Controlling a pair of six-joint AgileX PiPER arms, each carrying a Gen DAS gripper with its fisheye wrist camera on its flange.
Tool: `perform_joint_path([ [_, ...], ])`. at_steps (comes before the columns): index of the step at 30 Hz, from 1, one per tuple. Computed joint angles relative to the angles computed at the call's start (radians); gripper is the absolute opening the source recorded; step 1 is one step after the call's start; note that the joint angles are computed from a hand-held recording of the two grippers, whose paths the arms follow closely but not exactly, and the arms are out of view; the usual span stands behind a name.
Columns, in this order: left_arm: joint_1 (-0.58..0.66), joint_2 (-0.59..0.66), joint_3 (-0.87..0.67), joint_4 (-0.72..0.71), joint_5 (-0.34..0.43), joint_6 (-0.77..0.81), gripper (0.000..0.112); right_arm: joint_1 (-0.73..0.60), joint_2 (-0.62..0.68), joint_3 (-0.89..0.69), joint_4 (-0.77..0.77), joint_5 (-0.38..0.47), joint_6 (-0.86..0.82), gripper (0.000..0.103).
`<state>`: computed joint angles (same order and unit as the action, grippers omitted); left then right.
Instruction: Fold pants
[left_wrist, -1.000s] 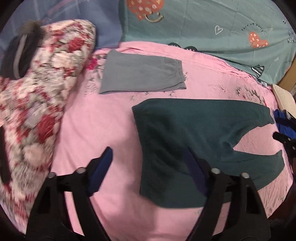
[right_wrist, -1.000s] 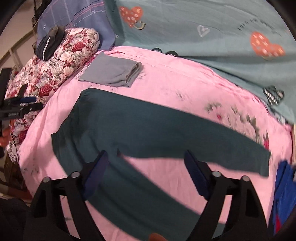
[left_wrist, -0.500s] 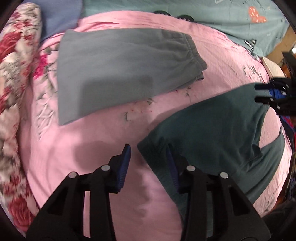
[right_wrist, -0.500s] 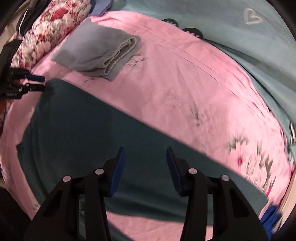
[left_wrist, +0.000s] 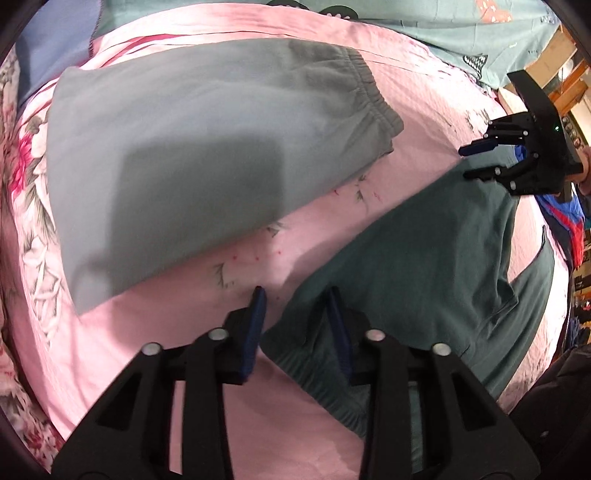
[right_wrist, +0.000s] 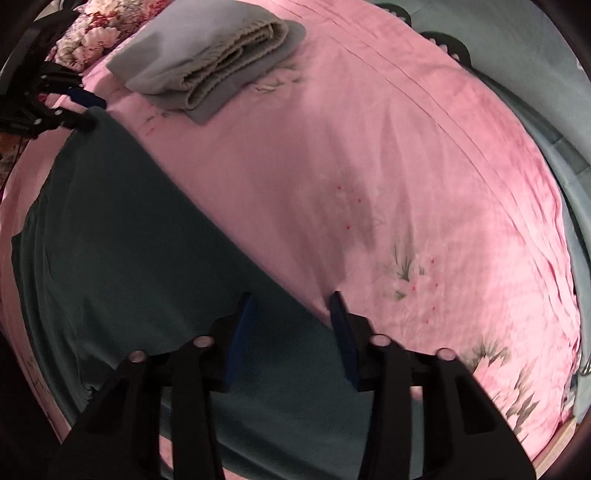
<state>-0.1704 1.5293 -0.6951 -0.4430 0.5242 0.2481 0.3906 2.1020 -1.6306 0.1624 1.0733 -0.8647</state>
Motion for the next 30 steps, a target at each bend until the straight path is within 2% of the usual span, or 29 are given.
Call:
perform_joint_path([
  [1,0.000,0.007,-0.007,-0.015,0.012,0.018,0.016,0.000,0.000,0.000,0.000,0.009,-0.004,0.005],
  [5,-0.054,0.004,-0.028,0.058,0.023,-0.044,0.007,-0.008,-0.037,0.039,0.014,0.009,-0.037,0.001],
  [8,-0.087,-0.031,-0.039,0.092,0.038,-0.087,0.005,-0.029,-0.110,0.097,0.056,0.009,-0.048,0.001],
  [12,-0.131,-0.128,-0.032,0.170,0.072,-0.182,0.005,-0.051,-0.283,0.235,0.087,-0.002,-0.082,0.001],
  [16,-0.228,-0.278,-0.021,0.288,0.136,-0.337,0.005,-0.079,-0.463,0.347,0.103,0.032,-0.109,0.001],
  [19,-0.369,-0.386,-0.012,0.401,0.194,-0.501,0.005,-0.106,-0.608,0.462,0.105,0.054,-0.151,0.001],
  [23,-0.665,-0.478,0.015,0.574,0.264,-0.807,0.005,-0.127,-0.823,0.669,0.099,0.089,-0.191,0.001],
  [27,-0.937,-0.489,0.060,0.668,0.270,-1.103,0.005,-0.108,-0.989,0.874,0.087,0.098,-0.160,0.001],
  [30,-1.108,-0.452,0.105,0.742,0.235,-1.329,0.005,-0.092,-1.088,1.011,0.062,0.074,-0.126,0.001],
])
